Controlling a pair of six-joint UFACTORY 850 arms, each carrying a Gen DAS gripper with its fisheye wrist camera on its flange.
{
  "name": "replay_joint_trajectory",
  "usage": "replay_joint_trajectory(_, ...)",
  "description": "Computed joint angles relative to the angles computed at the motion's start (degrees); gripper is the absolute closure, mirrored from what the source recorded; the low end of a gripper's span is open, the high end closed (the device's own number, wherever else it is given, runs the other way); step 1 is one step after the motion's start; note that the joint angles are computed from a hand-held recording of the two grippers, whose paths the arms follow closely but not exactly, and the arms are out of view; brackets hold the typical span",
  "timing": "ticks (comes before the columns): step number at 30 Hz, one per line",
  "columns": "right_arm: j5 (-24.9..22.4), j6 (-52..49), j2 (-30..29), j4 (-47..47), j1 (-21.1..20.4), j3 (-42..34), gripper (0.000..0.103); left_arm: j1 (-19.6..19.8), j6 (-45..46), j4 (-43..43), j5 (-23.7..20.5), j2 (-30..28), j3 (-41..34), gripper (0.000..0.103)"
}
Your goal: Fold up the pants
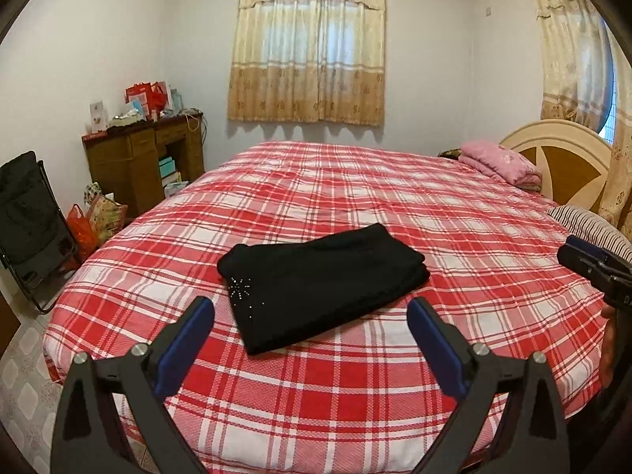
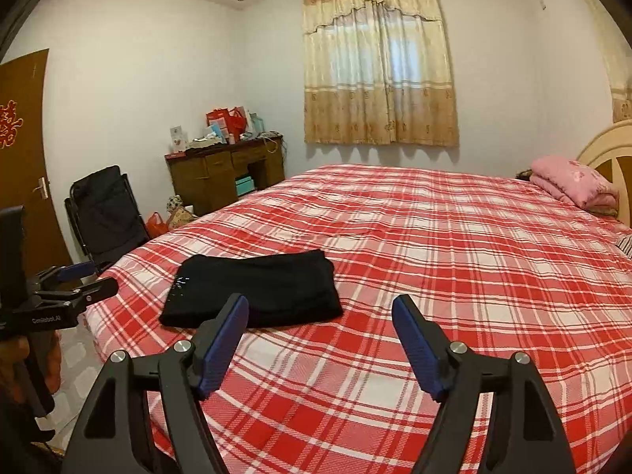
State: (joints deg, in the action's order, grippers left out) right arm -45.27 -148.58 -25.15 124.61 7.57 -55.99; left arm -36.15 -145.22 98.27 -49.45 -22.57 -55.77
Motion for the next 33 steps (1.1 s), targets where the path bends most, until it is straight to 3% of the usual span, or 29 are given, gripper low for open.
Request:
replay_joint_trajectory(7,-3.1,-1.4,1.8,0.7,-0.7,2.2,0.026,-0.8,-0.1,-0.2,-0.9,0.3,0.5,0.002)
replay_joint_trajectory(33,-3.3,-0.4,2.2,-0.1,-0.9,2.3,0.026,-1.4,-1.6,0.0,-1.2,-0.1,0.6,0.002)
